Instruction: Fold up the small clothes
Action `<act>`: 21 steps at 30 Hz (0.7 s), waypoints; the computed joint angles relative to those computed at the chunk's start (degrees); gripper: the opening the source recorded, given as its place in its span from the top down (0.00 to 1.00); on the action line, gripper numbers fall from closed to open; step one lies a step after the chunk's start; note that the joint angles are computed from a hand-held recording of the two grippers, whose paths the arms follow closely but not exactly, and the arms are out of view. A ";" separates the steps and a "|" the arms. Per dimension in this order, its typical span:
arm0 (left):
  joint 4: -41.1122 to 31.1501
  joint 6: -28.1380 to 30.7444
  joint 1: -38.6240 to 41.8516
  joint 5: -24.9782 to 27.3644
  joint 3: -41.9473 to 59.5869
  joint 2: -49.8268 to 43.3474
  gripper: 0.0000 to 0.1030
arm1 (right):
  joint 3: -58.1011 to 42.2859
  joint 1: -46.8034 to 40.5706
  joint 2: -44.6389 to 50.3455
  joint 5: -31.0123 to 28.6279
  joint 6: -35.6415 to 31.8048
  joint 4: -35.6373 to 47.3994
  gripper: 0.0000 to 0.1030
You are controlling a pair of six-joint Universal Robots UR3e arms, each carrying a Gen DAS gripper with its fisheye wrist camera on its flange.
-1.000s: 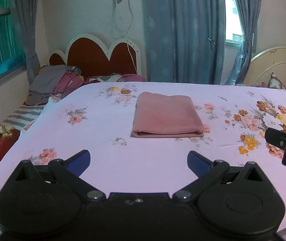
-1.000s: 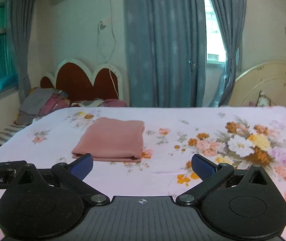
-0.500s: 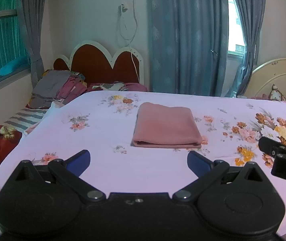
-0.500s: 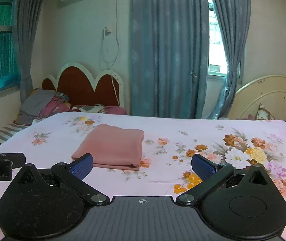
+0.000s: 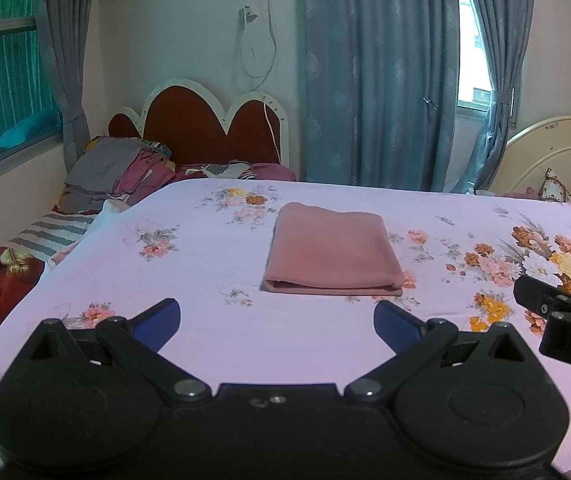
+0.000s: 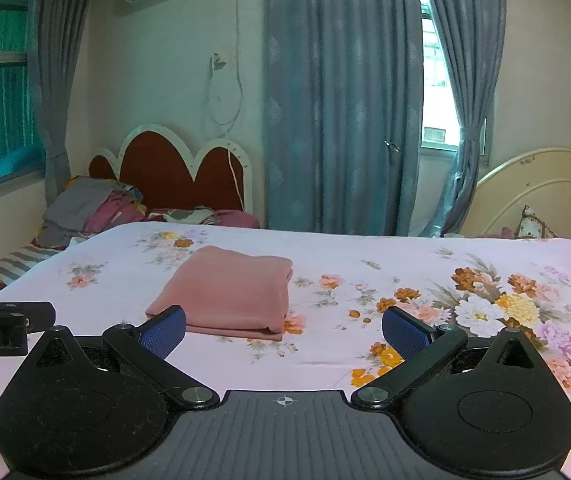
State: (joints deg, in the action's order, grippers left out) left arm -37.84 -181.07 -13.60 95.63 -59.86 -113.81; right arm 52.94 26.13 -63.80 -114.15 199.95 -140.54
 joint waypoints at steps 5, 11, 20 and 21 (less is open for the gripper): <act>-0.50 -0.17 0.02 0.06 0.45 -0.23 0.00 | 0.79 -0.31 -0.46 0.70 0.00 -0.47 0.00; -0.70 -0.27 0.04 0.09 0.61 -0.34 0.00 | 1.15 -0.52 -0.75 0.97 0.05 -0.47 0.00; -0.98 -0.44 0.03 -0.01 0.89 -0.50 0.00 | 1.64 -0.61 -0.99 1.32 0.19 -0.71 0.00; -1.07 -0.53 -0.01 0.07 0.97 -0.52 0.00 | 1.62 -0.60 -0.93 1.35 0.26 -0.74 0.00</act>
State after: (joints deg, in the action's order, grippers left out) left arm -38.90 -181.60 -13.61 95.70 -58.89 -114.33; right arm 54.56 25.54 -64.74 -112.80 200.21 -141.28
